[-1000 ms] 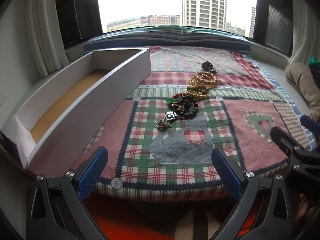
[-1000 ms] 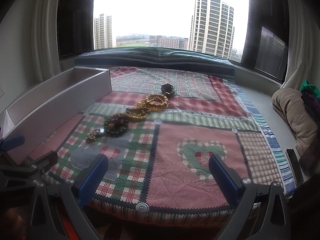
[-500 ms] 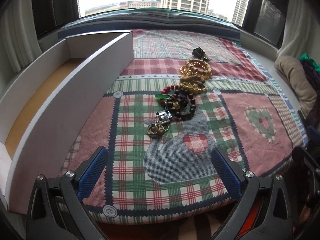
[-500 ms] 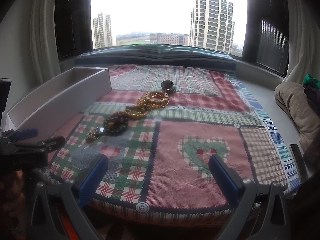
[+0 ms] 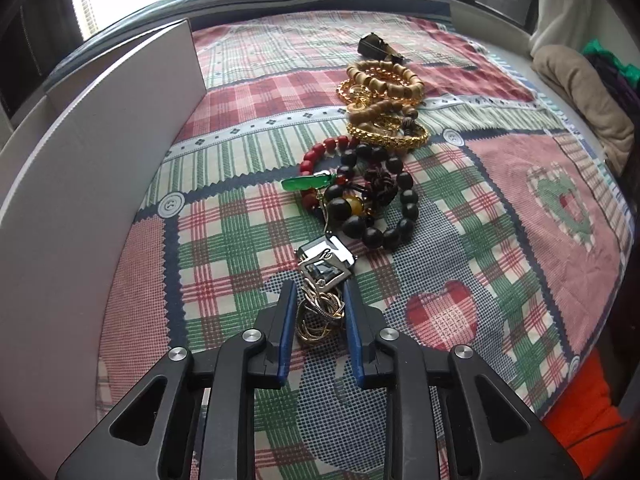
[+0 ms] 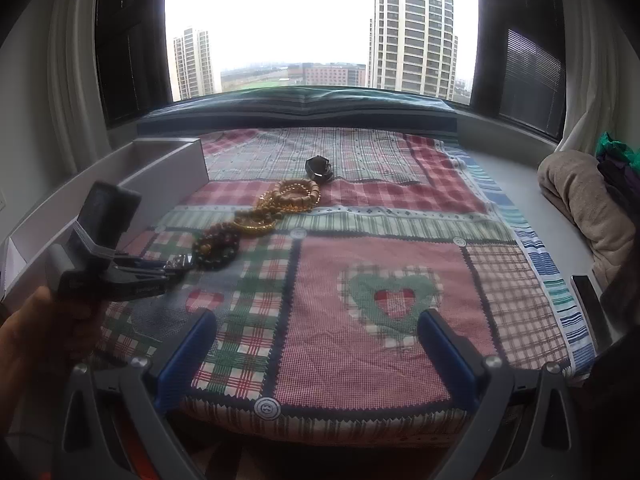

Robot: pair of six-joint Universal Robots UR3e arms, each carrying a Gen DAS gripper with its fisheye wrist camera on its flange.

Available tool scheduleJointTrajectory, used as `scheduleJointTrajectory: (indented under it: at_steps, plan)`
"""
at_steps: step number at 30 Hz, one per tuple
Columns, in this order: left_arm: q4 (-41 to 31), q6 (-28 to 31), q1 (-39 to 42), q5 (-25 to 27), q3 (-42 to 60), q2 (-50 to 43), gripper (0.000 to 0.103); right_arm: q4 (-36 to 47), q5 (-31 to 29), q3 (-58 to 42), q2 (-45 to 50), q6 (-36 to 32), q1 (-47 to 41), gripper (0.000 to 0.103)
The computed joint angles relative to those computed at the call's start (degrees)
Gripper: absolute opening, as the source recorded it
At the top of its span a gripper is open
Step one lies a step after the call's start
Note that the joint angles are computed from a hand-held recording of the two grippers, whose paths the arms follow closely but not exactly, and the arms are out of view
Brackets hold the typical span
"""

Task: Organize jewelry
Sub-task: 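Grasp the silver pearl pendant with the left tool while the right tool grasps the green jade pendant, then carry both pendants into the white box and open both tools to drop them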

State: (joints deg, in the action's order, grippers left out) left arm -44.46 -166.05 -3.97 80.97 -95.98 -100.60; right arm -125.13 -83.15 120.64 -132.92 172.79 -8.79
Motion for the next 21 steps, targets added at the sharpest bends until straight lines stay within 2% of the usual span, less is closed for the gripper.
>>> scheduleJointTrajectory:
  at_steps: [1, 3, 5, 6, 9, 11, 12, 14, 16, 18, 21]
  plan:
    - [0.23, -0.23, 0.54, -0.24, -0.85, 1.00, 0.021, 0.72, 3.92, 0.01, -0.38, -1.66, -2.88, 0.102]
    - [0.49, -1.02, 2.37, -1.87, -3.16, 4.14, 0.021, 5.77, 16.72, -0.83, 0.17, -7.38, -11.36, 0.102]
    - [0.18, -1.80, 4.43, -3.57, -4.87, 7.09, 0.021, 9.46, 25.16, -3.75, 7.98, -11.61, -14.31, 0.102]
    - [-0.38, -2.08, 5.32, -4.08, -5.47, 8.45, 0.021, 10.11, 26.83, -5.78, 13.42, -12.27, -13.82, 0.102]
    - [-2.05, -2.75, 7.10, -4.54, -6.06, 10.04, 0.021, 8.97, 28.01, -13.14, 28.99, -7.82, -10.03, 0.102]
    - [-2.49, -2.95, 8.37, -5.27, -6.90, 10.71, 0.021, 9.10, 31.34, -18.86, 37.49, -5.42, -7.45, 0.089]
    - [-2.70, -2.94, 9.18, -6.01, -7.52, 11.20, 0.021, 9.57, 31.55, -22.47, 41.36, -3.78, -5.55, 0.075]
    - [-3.00, -2.89, 10.44, -7.48, -8.79, 12.13, 0.021, 10.93, 33.02, -29.72, 48.60, -2.17, -1.66, 0.069]
    - [-2.59, -2.67, 11.00, -7.88, -10.07, 12.89, 0.021, 10.92, 30.09, -36.46, 54.66, 0.03, 3.56, 0.054]
    - [-2.38, -2.44, 11.54, -8.40, -10.98, 13.38, 0.021, 14.24, 28.21, -43.16, 59.96, 0.47, 7.49, 0.051]
    - [-2.37, -2.04, 12.53, -9.78, -11.96, 13.84, 0.021, 13.96, 19.50, -49.94, 66.01, 4.53, 12.76, 0.051]
